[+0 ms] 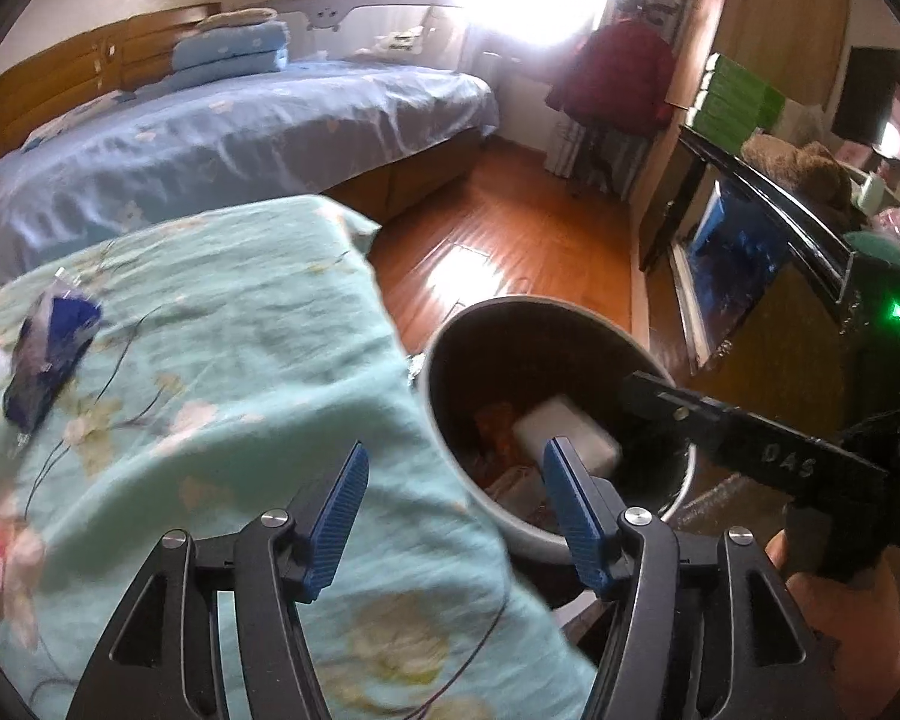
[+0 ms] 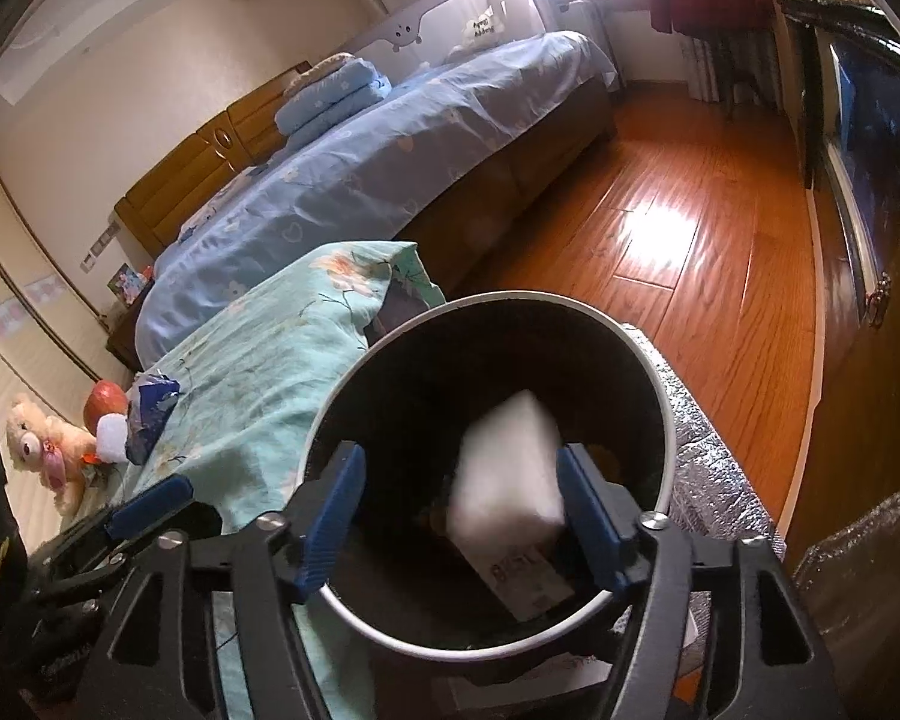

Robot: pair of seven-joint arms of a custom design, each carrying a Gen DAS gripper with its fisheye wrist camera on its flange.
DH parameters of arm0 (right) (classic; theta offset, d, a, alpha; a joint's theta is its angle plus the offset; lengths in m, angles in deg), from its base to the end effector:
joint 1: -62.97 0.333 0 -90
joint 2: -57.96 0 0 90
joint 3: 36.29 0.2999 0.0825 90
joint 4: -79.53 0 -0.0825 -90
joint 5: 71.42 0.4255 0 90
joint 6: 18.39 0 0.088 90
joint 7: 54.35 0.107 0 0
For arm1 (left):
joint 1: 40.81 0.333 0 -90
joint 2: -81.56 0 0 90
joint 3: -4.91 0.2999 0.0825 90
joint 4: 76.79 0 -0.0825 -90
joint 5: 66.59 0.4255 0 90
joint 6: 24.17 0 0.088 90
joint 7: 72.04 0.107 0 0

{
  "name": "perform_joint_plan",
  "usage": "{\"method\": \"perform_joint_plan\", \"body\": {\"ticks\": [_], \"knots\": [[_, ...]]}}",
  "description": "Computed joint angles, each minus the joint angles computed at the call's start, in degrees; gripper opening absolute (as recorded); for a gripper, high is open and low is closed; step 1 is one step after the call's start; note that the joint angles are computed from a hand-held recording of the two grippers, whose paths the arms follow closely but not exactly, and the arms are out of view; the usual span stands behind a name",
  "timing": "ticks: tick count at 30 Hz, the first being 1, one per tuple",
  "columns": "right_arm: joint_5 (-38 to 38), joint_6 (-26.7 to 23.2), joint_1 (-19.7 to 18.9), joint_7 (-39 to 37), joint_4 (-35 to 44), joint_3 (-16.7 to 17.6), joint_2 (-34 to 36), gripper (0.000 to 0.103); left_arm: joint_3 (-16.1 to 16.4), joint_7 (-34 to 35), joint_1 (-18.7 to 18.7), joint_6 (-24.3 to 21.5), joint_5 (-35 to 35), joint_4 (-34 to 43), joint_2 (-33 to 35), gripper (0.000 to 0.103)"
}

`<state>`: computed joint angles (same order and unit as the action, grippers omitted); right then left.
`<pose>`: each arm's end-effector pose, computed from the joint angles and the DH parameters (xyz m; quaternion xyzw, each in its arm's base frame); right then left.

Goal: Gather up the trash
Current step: 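Open both tools to drop the carton and sponge into the bin, then move both open tools back over the pink brush and blue bag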

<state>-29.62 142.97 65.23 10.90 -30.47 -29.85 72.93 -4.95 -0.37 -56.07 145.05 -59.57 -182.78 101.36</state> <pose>0.6778 0.0665 0.3811 -0.6401 0.6750 -0.0945 0.3545 0.6434 -0.2991 0.3914 -0.5886 0.7173 -0.3393 0.1546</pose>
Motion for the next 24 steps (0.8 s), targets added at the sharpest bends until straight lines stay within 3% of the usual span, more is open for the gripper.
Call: {"method": "perform_joint_plan", "body": {"ticks": [9, 13, 24], "knots": [[4.0, 0.5, 1.1, -3.9, -1.1, 1.6, -1.8, 0.081, 2.1, -5.2, 0.5, 1.4, 1.7, -9.1, -6.8, 0.061], [6.3, 0.7, 2.0, -6.0, -1.4, 1.9, -2.4, 0.083, 6.8, -16.9, -2.1, 1.8, 12.5, -13.8, -11.2, 0.066], [9.1, -1.2, 5.4, -10.0, -0.8, 2.9, -2.0, 0.085, 3.0, -28.3, 5.8, 1.8, 20.9, -23.1, -20.1, 0.066]]}}
